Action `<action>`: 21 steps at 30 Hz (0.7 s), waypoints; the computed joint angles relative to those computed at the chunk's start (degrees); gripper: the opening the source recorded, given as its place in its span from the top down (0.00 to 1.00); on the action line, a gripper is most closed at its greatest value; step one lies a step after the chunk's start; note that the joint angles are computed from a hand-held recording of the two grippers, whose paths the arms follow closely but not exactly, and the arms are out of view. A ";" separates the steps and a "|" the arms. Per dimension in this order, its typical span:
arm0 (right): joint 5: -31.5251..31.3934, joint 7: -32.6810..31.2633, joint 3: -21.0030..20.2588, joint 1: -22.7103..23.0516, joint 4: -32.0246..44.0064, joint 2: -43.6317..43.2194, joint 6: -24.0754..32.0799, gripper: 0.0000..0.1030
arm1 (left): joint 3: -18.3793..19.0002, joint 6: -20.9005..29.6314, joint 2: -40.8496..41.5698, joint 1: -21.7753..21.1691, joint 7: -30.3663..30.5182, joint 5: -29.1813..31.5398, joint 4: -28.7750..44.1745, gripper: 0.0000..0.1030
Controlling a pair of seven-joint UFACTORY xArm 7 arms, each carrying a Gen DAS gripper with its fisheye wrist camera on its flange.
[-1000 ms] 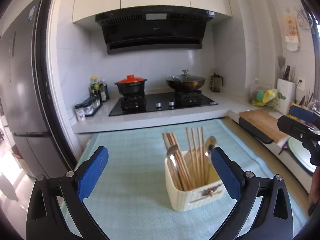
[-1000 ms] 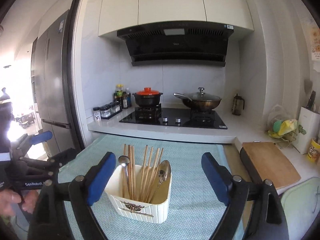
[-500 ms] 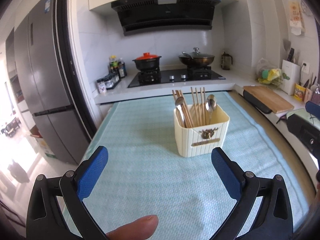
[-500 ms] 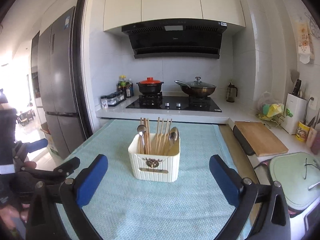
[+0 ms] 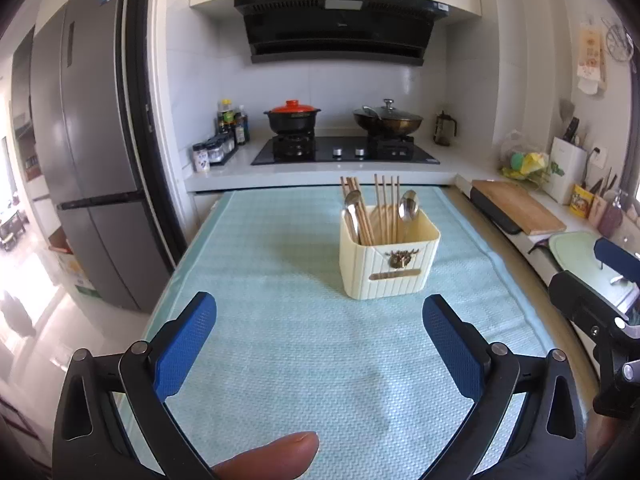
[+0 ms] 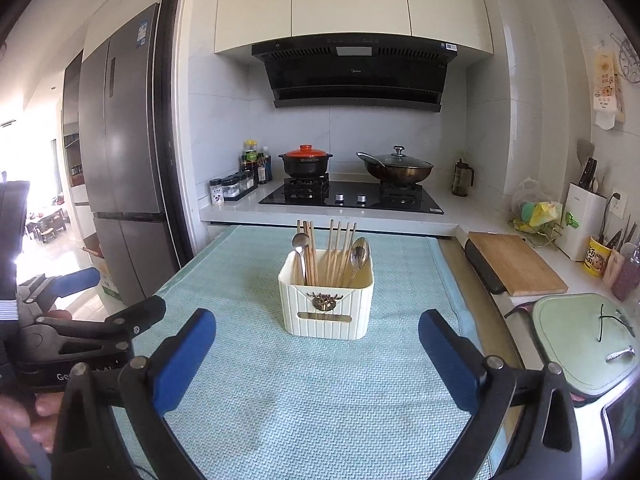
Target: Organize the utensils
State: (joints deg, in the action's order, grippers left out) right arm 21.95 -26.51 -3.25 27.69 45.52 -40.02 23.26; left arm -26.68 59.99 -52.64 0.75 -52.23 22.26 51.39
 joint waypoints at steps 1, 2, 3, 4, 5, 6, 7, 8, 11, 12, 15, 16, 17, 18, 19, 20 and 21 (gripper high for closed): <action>-0.14 -0.11 0.13 0.08 -0.04 -0.26 0.11 0.00 | -0.06 0.01 -0.19 -0.08 0.07 0.13 -0.09 0.00; -0.28 -0.17 0.26 0.13 -0.08 -0.49 0.19 0.00 | -0.14 0.26 -0.18 -0.08 0.18 0.18 0.02 0.00; -0.39 -0.09 0.47 0.16 -0.16 -0.73 0.28 0.00 | -0.21 0.40 -0.19 -0.06 0.19 0.20 0.12 0.00; -0.41 -0.20 0.46 0.33 -0.37 -1.03 0.29 0.00 | -0.20 0.36 -0.25 -0.08 0.18 0.23 0.13 0.00; -0.47 -0.25 0.49 0.43 -0.45 -1.18 0.29 0.00 | -0.20 0.35 -0.39 -0.06 0.08 0.25 0.09 0.00; -0.63 -0.17 0.62 0.35 -0.54 -1.32 0.28 0.00 | -0.23 0.38 -0.46 0.03 -0.02 0.27 0.12 0.00; -0.80 -0.04 0.75 0.24 -0.60 -1.42 0.32 0.00 | -0.17 0.41 -0.50 0.09 -0.05 0.27 0.15 0.00; -1.01 0.08 0.84 0.11 -0.60 -1.42 0.44 0.00 | -0.17 0.50 -0.57 0.16 -0.09 0.29 0.17 0.00; -1.36 0.40 0.94 -0.09 -0.58 -1.34 0.64 0.00 | -0.33 0.61 -0.72 0.35 -0.28 0.35 0.29 0.00; -1.33 0.40 0.84 0.04 -0.55 -1.33 0.77 0.00 | -0.33 0.58 -0.70 0.35 -0.24 0.33 0.31 0.00; -1.14 0.52 0.67 0.27 -0.46 -1.25 1.32 0.00 | -0.44 0.79 -0.95 0.39 -0.29 0.39 0.25 0.00; -1.04 0.46 0.58 0.40 -0.33 -1.14 1.53 0.00 | -0.48 0.90 -0.99 0.44 -0.24 0.43 0.30 0.00; -0.96 0.35 0.52 0.47 -0.34 -1.12 1.58 0.00 | -0.51 1.04 -1.03 0.45 -0.16 0.44 0.34 0.00; -1.00 0.31 0.60 0.38 -0.38 -1.10 1.55 0.00 | -0.54 1.10 -1.08 0.44 -0.13 0.44 0.35 0.00; -1.10 0.36 0.74 0.22 -0.41 -1.13 1.59 0.00 | -0.61 1.08 -1.04 0.48 -0.19 0.41 0.37 0.00; -1.16 0.41 0.84 0.12 -0.40 -1.17 1.65 0.00 | -0.61 1.08 -1.04 0.49 -0.18 0.40 0.37 0.00; -1.17 0.48 0.91 0.06 -0.38 -1.23 1.73 0.00 | -0.66 1.11 -1.01 0.52 -0.25 0.36 0.40 0.00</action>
